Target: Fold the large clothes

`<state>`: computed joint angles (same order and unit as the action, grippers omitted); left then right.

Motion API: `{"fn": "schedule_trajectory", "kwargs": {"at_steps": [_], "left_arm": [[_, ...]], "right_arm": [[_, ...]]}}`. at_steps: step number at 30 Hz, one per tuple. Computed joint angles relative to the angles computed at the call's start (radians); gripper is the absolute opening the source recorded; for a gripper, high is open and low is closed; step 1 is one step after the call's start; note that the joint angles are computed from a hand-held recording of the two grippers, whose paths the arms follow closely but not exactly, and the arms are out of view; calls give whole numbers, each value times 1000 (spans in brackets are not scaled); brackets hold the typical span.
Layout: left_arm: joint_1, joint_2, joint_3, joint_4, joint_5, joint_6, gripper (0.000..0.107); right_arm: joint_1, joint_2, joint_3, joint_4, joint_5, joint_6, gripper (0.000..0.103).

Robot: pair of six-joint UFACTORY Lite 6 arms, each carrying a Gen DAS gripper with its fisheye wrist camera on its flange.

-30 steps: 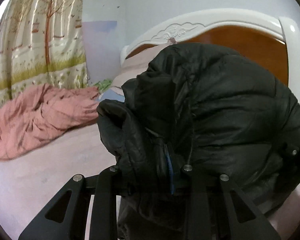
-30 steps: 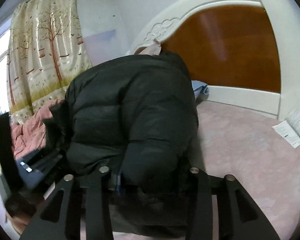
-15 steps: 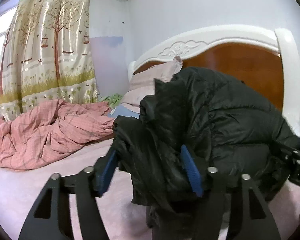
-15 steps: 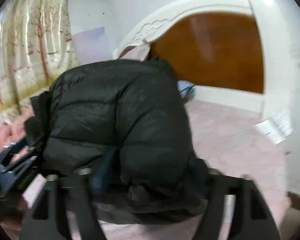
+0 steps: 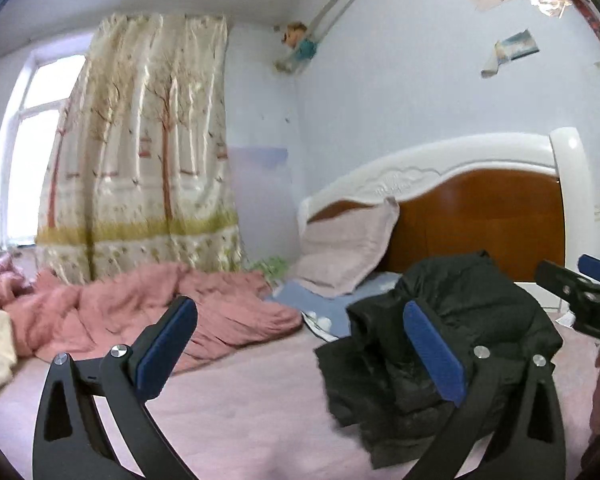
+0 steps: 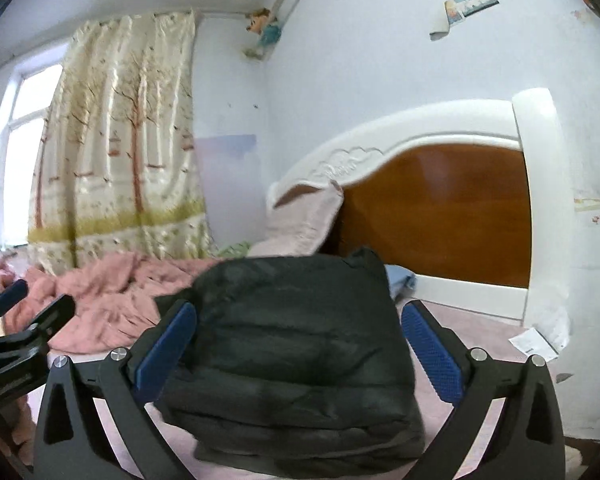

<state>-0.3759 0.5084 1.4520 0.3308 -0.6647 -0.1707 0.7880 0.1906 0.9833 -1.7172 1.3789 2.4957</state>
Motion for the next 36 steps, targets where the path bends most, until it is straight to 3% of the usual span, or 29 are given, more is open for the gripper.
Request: {"fn": "schedule_trajectory", "kwargs": {"at_steps": [4, 9, 12, 21, 28, 36], "left_arm": [[77, -54, -99, 50, -58, -50, 102], [157, 0, -140, 86, -109, -103, 102], [170, 86, -117, 49, -109, -46, 102], [193, 302, 5, 12, -122, -22, 102], [183, 323, -35, -35, -196, 55, 103], [173, 285, -115, -79, -292, 133, 103]], "right_arm": [[29, 82, 98, 22, 4, 24, 103], [103, 240, 167, 8, -34, -25, 103], [147, 400, 261, 79, 21, -35, 103], [99, 628, 460, 123, -36, -85, 103], [57, 632, 466, 121, -93, -90, 103], [53, 632, 465, 116, -87, -91, 103]]}}
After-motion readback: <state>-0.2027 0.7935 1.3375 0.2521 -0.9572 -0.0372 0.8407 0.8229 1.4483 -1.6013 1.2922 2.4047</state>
